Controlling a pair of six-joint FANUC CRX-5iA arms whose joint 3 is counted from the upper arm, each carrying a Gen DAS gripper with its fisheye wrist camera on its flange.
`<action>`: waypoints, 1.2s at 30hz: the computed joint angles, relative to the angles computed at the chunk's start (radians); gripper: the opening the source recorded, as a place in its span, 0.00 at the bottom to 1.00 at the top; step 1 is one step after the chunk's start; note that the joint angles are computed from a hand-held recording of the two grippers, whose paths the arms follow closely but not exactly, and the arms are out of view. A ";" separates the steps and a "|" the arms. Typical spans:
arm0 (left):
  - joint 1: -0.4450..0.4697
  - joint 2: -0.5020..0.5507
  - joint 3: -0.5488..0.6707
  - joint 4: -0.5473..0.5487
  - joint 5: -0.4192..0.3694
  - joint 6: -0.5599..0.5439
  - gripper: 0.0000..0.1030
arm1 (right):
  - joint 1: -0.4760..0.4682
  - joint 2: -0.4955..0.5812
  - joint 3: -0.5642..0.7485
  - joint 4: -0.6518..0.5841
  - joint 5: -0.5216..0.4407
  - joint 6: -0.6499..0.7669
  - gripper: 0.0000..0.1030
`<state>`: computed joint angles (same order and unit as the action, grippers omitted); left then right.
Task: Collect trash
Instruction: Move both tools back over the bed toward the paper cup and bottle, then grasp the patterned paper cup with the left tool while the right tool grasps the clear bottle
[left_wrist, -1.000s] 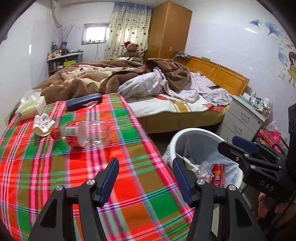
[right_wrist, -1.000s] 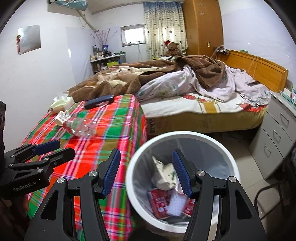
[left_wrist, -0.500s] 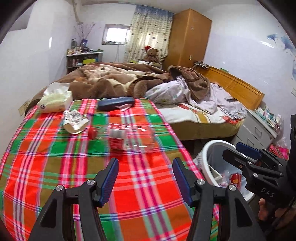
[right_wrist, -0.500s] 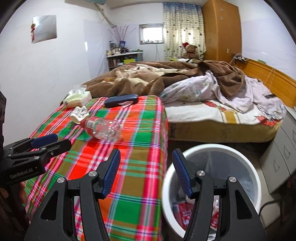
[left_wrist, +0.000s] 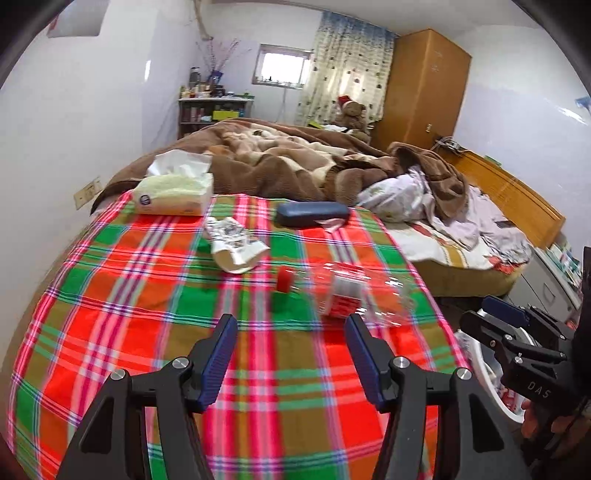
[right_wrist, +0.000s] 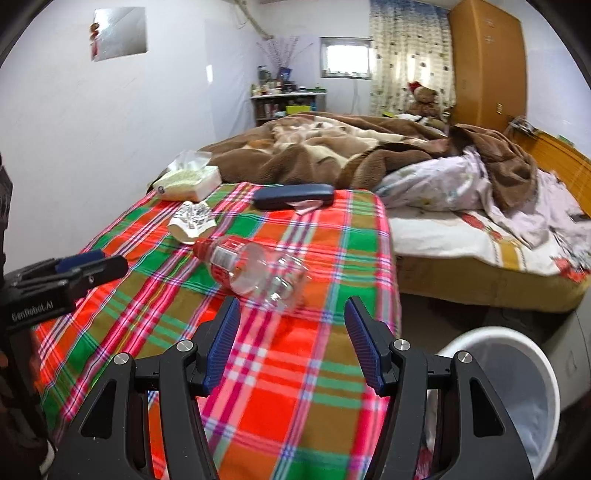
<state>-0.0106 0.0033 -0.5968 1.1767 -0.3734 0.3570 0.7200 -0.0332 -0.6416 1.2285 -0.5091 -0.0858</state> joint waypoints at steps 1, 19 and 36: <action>0.009 0.013 0.011 0.003 -0.004 -0.005 0.59 | 0.001 0.013 0.016 -0.019 -0.003 0.029 0.59; 0.097 0.308 0.367 -0.275 -0.122 0.279 0.62 | -0.022 0.211 0.327 -0.558 0.075 0.785 0.64; 0.071 0.566 0.722 -0.550 -0.254 0.593 0.62 | -0.024 0.285 0.508 -0.903 -0.090 1.244 0.66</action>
